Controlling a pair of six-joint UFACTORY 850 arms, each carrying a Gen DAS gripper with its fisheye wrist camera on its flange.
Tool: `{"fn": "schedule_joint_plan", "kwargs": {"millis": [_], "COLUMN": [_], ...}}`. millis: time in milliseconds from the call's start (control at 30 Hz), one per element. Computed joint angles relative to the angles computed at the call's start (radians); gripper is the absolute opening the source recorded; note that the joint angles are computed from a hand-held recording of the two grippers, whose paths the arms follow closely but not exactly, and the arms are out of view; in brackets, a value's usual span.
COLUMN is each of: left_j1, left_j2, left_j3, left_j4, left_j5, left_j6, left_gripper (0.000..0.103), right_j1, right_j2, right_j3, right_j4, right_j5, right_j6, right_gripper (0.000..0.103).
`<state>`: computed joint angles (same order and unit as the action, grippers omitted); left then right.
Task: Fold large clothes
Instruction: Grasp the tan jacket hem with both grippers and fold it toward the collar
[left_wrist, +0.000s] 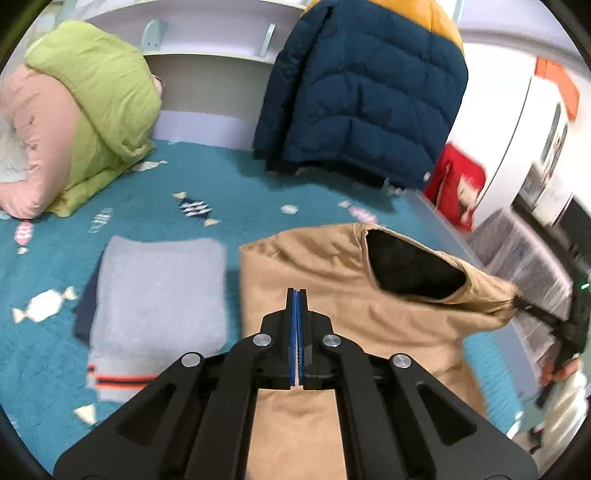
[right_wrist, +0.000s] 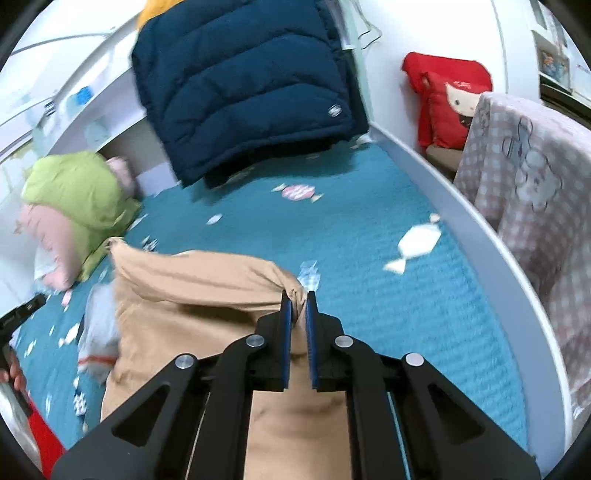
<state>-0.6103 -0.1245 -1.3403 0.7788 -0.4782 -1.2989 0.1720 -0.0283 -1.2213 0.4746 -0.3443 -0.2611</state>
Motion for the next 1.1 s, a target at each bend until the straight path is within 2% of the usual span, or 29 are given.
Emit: {"fn": "schedule_joint_plan", "kwargs": {"millis": [67, 167, 233, 300, 333, 367, 433, 500, 567, 700, 833, 900, 933, 967, 1000, 1033, 1100], "left_j1": [0.008, 0.037, 0.051, 0.074, 0.085, 0.095, 0.132, 0.164, 0.197, 0.241, 0.256, 0.259, 0.258, 0.255, 0.256, 0.257, 0.263], "left_j2": [-0.001, -0.047, -0.095, -0.148, -0.170, -0.191, -0.254, -0.330, -0.429, -0.599, -0.802, -0.841, -0.851, -0.856, -0.863, -0.854, -0.799], "left_j3": [0.013, -0.013, -0.049, -0.097, -0.115, -0.134, -0.193, -0.280, -0.405, -0.617, -0.888, -0.924, -0.933, -0.936, -0.946, -0.929, -0.842], "left_j4": [-0.073, -0.251, -0.302, -0.385, -0.410, -0.440, -0.543, -0.645, -0.776, -0.928, -0.901, -0.849, -0.823, -0.802, -0.804, -0.817, -0.856], "left_j5": [0.006, 0.008, 0.000, -0.006, -0.003, -0.001, 0.018, 0.006, -0.059, -0.144, -0.306, -0.321, -0.328, -0.331, -0.347, -0.342, -0.276], "left_j6": [0.064, 0.208, 0.253, 0.330, 0.351, 0.373, 0.441, 0.521, 0.617, 0.695, 0.637, 0.579, 0.556, 0.561, 0.577, 0.594, 0.633], "left_gripper": [0.000, 0.001, 0.001, 0.006, 0.012, 0.034, 0.069, 0.070, 0.070, 0.070, 0.071, 0.067, 0.060, 0.035, 0.018, 0.016, 0.009], "right_j1": [0.012, 0.018, 0.022, 0.026, 0.027, 0.030, 0.033, 0.029, 0.018, 0.003, -0.002, -0.002, -0.002, -0.002, -0.003, -0.004, -0.001], "right_j2": [0.000, -0.036, -0.069, -0.094, -0.100, -0.108, -0.124, -0.157, -0.198, -0.297, -0.370, -0.387, -0.394, -0.401, -0.406, -0.415, -0.428], "right_j3": [0.015, -0.008, -0.043, -0.077, -0.086, -0.101, -0.124, -0.165, -0.209, -0.320, -0.405, -0.424, -0.433, -0.440, -0.444, -0.454, -0.469], "right_j4": [-0.026, -0.072, -0.093, -0.109, -0.117, -0.135, -0.181, -0.240, -0.242, -0.297, -0.325, -0.350, -0.362, -0.368, -0.367, -0.368, -0.406], "right_j5": [-0.004, 0.006, 0.007, 0.000, -0.002, -0.005, -0.005, -0.012, -0.028, -0.074, -0.110, -0.119, -0.123, -0.127, -0.129, -0.135, -0.143], "right_j6": [0.013, 0.094, 0.130, 0.151, 0.156, 0.165, 0.187, 0.233, 0.246, 0.316, 0.346, 0.362, 0.368, 0.374, 0.372, 0.374, 0.408], "right_gripper": [0.006, 0.006, 0.006, 0.005, 0.005, 0.005, 0.005, 0.005, 0.005, 0.005, 0.005, 0.005, 0.005, 0.005, 0.005, 0.005, 0.005]}}
